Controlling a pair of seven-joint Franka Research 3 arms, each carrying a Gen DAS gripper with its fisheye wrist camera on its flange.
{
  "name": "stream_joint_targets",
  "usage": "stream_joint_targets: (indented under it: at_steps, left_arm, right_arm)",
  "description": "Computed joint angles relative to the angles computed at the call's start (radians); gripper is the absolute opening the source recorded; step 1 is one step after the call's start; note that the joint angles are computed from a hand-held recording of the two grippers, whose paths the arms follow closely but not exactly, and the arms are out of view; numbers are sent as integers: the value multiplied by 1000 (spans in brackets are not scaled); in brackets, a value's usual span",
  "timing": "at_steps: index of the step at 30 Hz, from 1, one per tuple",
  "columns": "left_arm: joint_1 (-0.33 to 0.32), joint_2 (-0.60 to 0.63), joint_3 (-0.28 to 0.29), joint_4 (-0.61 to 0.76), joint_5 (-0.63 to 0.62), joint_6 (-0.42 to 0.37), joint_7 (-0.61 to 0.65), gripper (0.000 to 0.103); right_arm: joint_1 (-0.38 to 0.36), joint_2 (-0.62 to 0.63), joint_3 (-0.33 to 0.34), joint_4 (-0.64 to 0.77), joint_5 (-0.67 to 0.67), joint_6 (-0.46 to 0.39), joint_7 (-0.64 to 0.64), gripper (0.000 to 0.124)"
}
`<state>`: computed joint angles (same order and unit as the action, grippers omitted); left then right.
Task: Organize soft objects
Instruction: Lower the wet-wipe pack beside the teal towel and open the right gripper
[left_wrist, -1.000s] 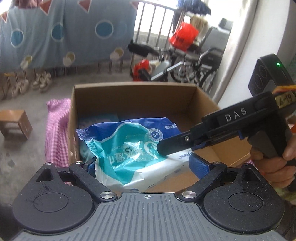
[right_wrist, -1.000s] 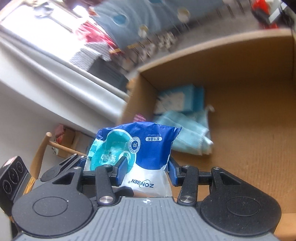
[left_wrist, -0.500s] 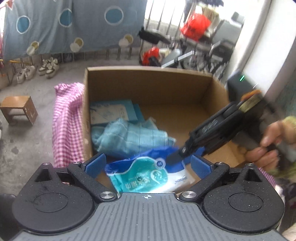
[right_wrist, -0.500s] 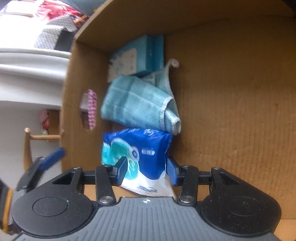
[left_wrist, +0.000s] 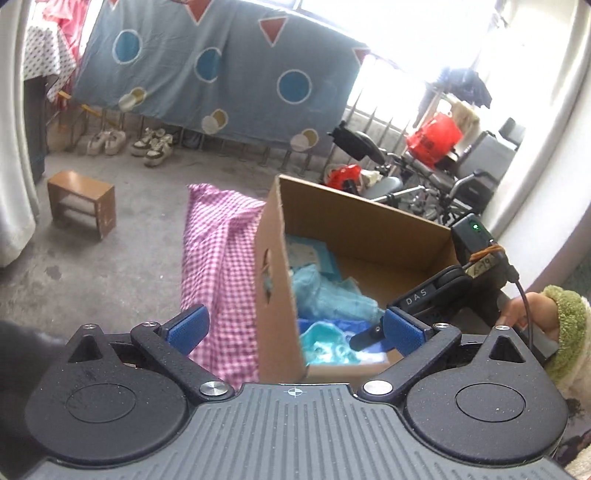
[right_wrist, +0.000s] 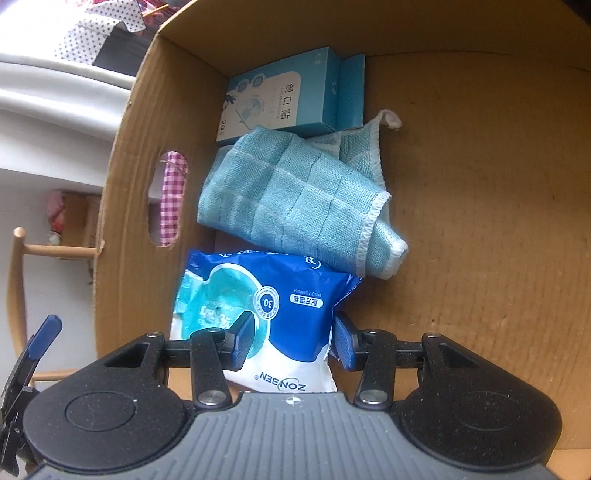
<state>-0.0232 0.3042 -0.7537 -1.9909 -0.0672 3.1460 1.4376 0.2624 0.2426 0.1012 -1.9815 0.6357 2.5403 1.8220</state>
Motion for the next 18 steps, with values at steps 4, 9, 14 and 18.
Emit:
stream_joint_targets:
  at_steps: [4,9,14,18]
  left_arm:
    - [100,5,-98,-32,-33,21,15,101]
    - [246,27,-247,-73,-7,51,3,102]
    - [370,35,-372,-122,45,73,-32,102]
    - [467,57,-480,-159,102,56,-54,102]
  right_arm:
    - [10,-28,-8,-22,-26,13,43,56]
    - [38,-129,-11,-128,-78,149,85,62]
    - [63,-285,4,-285,-13,320,80,63]
    - [129,-401,6,-404,102,461,5,63]
